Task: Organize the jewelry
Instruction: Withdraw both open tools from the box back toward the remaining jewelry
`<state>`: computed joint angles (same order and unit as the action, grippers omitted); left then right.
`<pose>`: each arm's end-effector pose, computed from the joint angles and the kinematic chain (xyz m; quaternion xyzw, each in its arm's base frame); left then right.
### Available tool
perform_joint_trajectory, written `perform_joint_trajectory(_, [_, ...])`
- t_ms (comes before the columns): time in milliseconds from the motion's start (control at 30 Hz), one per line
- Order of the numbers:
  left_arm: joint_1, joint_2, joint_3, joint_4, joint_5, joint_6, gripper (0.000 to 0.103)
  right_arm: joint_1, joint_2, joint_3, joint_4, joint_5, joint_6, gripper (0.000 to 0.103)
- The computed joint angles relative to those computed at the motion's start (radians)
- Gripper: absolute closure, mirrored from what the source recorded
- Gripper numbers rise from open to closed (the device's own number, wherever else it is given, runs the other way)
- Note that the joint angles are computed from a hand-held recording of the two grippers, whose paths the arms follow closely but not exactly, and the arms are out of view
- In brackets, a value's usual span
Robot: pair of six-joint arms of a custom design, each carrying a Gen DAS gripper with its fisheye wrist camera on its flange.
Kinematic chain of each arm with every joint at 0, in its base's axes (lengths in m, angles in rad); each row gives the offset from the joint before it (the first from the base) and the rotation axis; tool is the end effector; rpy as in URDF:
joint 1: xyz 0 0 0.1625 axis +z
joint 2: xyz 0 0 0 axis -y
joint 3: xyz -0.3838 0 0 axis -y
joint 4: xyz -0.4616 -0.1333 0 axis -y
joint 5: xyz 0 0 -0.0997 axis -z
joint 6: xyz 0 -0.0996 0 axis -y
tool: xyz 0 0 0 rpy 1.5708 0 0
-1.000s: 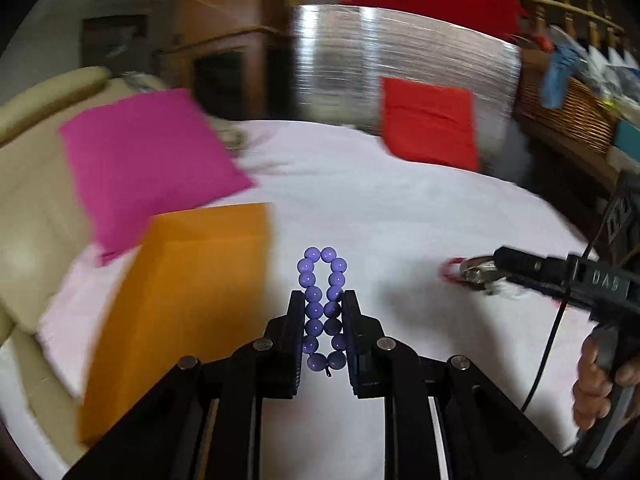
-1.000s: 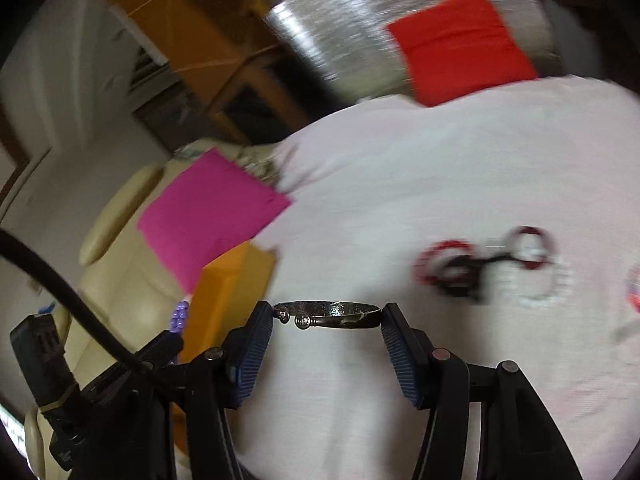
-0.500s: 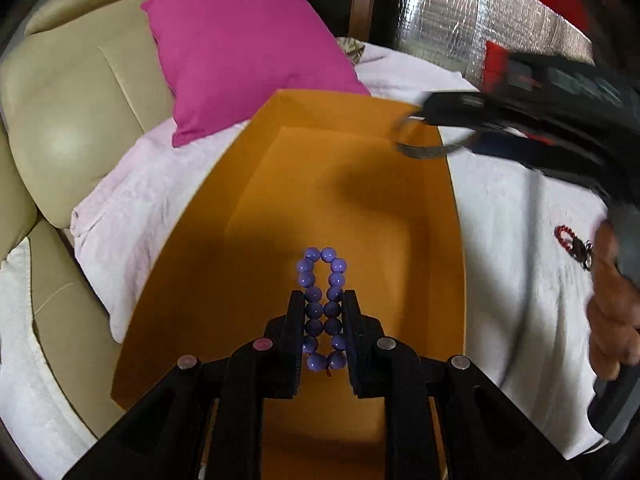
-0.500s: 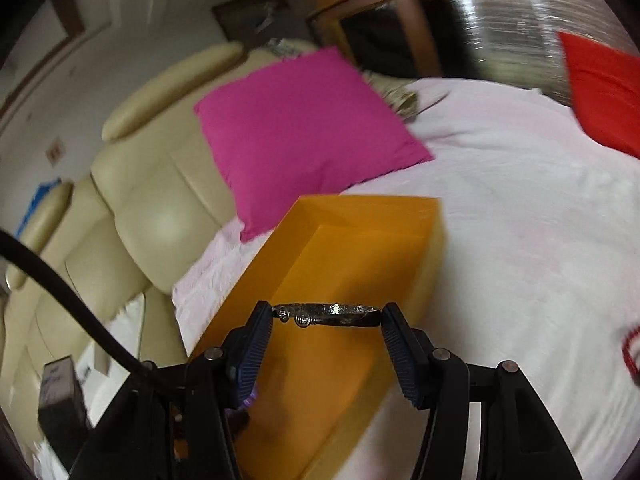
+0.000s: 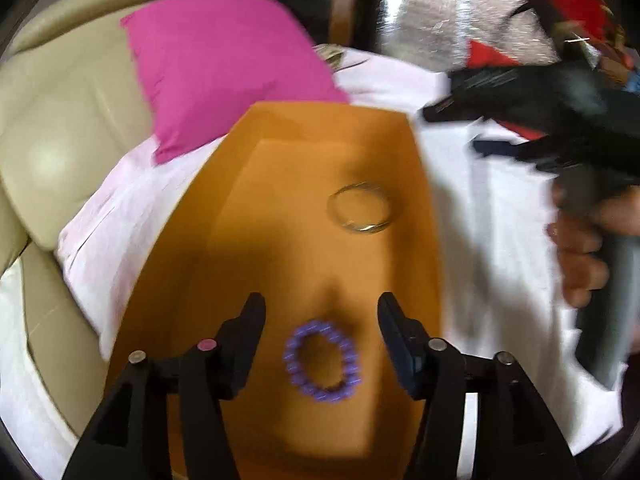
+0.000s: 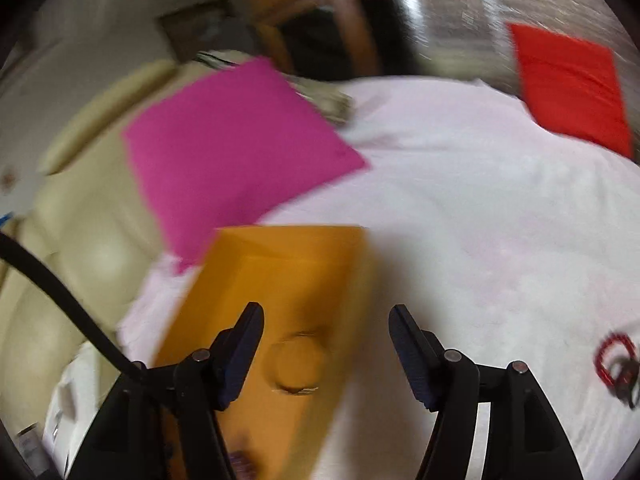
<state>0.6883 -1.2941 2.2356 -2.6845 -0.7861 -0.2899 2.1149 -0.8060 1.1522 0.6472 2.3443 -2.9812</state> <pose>-0.2466 -0.4666 0.1062 0.2373 0.8901 -0.2769 0.2734 0.3937 -0.5277 0.1687 0.0639 -0.8920 0.3722 0.2484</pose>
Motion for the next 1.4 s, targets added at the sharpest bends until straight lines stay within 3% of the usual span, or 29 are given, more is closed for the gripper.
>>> perform_joint_trajectory(67, [-0.02, -0.013, 0.006, 0.015, -0.007, 0.024, 0.041, -0.024, 0.047, -0.047, 0.068, -0.015, 0.057, 0.043])
perform_joint_trajectory(133, [-0.027, -0.021, -0.005, 0.079, -0.006, 0.055, 0.041, -0.034, 0.126, -0.133, 0.142, -0.008, 0.069, 0.057])
perform_joint_trajectory(200, [-0.031, -0.041, -0.001, 0.12, -0.016, 0.048, 0.043, -0.039, 0.19, -0.204, 0.189, 0.031, 0.065, 0.083])
perform_joint_trajectory(300, [-0.036, -0.119, 0.012, 0.185, -0.052, 0.035, 0.046, -0.039, 0.234, -0.26, 0.224, 0.069, 0.042, 0.088])
perform_joint_trajectory(400, [-0.031, -0.186, 0.011, 0.281, -0.076, 0.031, 0.052, -0.022, 0.176, -0.173, 0.175, 0.109, -0.014, 0.089])
perform_joint_trajectory(533, [-0.054, -0.282, 0.031, 0.386, -0.164, 0.022, 0.052, -0.017, 0.096, -0.069, 0.148, 0.173, 0.04, 0.088])
perform_joint_trajectory(600, [-0.078, -0.315, 0.035, 0.445, -0.194, 0.02, 0.052, -0.024, 0.02, 0.019, 0.143, 0.205, 0.103, 0.088])
perform_joint_trajectory(667, [-0.107, -0.349, 0.038, 0.499, -0.215, 0.026, 0.052, -0.033, -0.053, 0.096, 0.173, 0.198, 0.206, 0.088])
perform_joint_trajectory(733, [-0.149, -0.39, 0.036, 0.567, -0.225, 0.027, 0.052, -0.043, -0.115, 0.164, 0.188, 0.184, 0.258, 0.087])
perform_joint_trajectory(833, [-0.146, -0.397, -0.008, 0.627, -0.184, 0.046, 0.055, -0.076, -0.242, 0.282, 0.077, 0.062, 0.202, 0.081])
perform_joint_trajectory(933, [-0.156, -0.468, -0.041, 0.751, -0.168, -0.005, 0.053, -0.087, -0.357, 0.367, 0.031, -0.005, 0.23, 0.059])
perform_joint_trajectory(967, [-0.16, -0.452, -0.073, 0.759, -0.153, -0.009, 0.053, -0.083, -0.424, 0.424, -0.019, -0.019, 0.204, 0.052])
perform_joint_trajectory(1000, [-0.157, -0.441, -0.097, 0.753, -0.132, 0.003, 0.052, -0.075, -0.476, 0.468, -0.052, -0.015, 0.177, 0.051])
perform_joint_trajectory(1133, [-0.254, -0.503, -0.142, 0.809, -0.05, -0.022, 0.045, -0.031, -0.704, 0.617, -0.082, 0.09, 0.109, 0.05])
perform_joint_trajectory(1200, [-0.297, -0.49, -0.155, 0.773, -0.029, -0.028, 0.037, -0.016, -0.845, 0.697, -0.071, 0.149, 0.123, 0.051])
perform_joint_trajectory(1300, [-0.365, -0.49, -0.158, 0.75, -0.019, -0.055, 0.037, -0.001, -1.033, 0.794, -0.026, 0.253, 0.188, 0.051])
perform_joint_trajectory(1400, [-0.397, -0.422, -0.182, 0.7, -0.064, -0.051, 0.037, -0.08, -1.225, 0.874, -0.031, 0.188, 0.207, 0.051])
